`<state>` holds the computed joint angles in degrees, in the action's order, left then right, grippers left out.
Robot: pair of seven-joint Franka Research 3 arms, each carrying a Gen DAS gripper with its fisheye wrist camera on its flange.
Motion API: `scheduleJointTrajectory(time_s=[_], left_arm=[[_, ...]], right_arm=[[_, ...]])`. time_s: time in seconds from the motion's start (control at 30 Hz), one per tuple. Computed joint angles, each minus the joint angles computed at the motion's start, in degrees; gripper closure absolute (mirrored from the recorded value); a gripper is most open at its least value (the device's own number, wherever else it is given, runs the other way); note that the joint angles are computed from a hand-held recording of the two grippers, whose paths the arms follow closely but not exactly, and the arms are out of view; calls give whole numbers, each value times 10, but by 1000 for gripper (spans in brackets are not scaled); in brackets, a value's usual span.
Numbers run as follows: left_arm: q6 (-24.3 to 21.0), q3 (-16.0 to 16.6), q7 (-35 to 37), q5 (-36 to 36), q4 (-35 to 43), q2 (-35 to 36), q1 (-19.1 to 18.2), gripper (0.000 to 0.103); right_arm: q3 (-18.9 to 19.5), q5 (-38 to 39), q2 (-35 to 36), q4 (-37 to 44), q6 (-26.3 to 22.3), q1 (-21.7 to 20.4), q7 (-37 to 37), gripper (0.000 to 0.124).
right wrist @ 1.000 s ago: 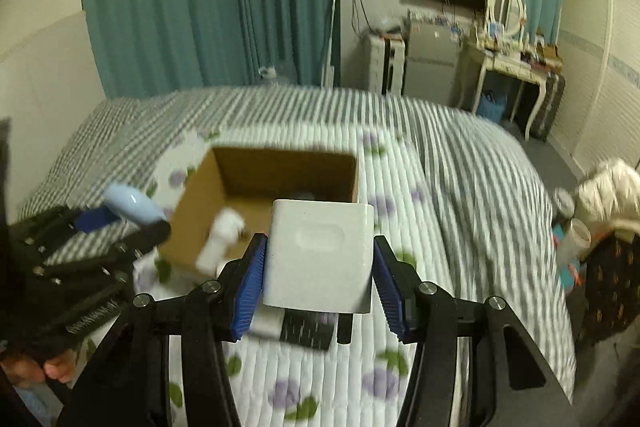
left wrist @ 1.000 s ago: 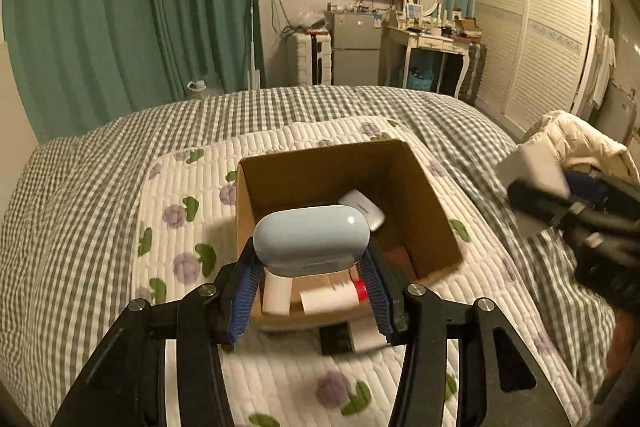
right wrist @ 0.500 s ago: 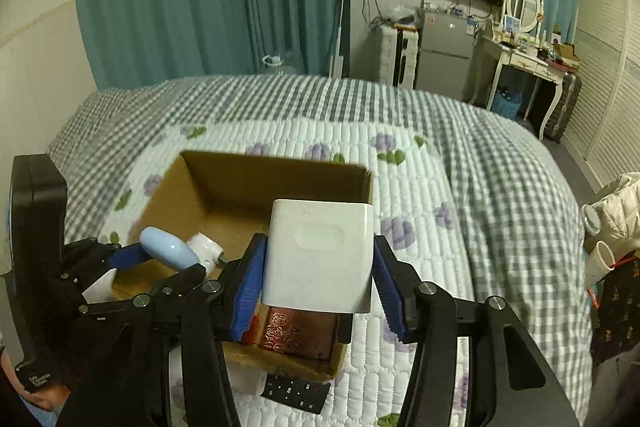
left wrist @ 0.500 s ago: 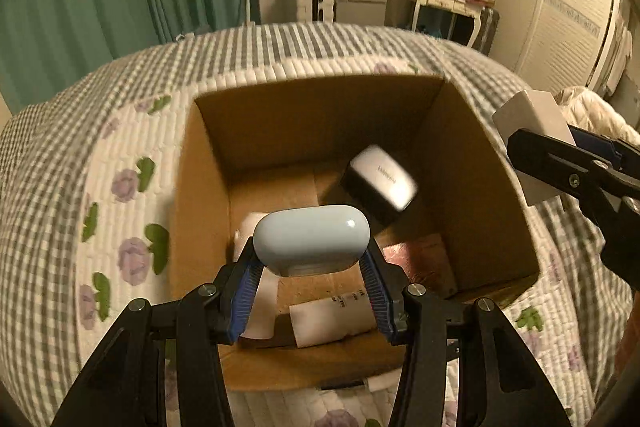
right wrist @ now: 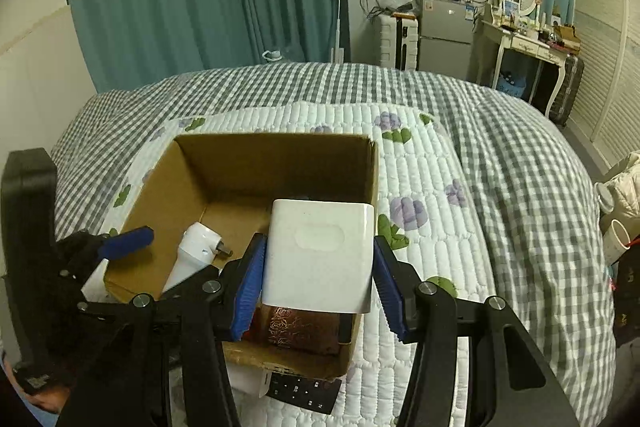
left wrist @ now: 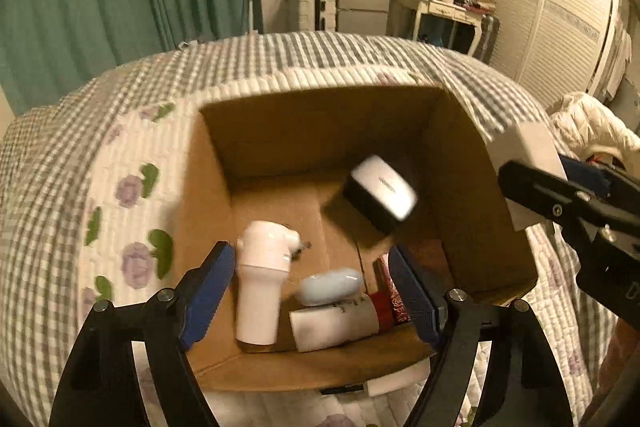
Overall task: Organize rigid objects
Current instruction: 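Drop the light-blue case into the box by opening the left tool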
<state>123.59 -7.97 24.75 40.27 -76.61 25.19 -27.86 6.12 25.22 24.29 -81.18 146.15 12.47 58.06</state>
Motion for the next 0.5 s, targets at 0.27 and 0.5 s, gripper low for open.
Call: scheduleJointTrajectory(time_s=[0.27,0.5], left_arm=[[-29,0,-53,68,-77,-85,4,22],[-7,-19,-103,80,-160,-141,45,22]], right_arm=[[4,-8,-6,-2,6,15,-5,72],[-6,-74,72,86,-33,61,31,72]])
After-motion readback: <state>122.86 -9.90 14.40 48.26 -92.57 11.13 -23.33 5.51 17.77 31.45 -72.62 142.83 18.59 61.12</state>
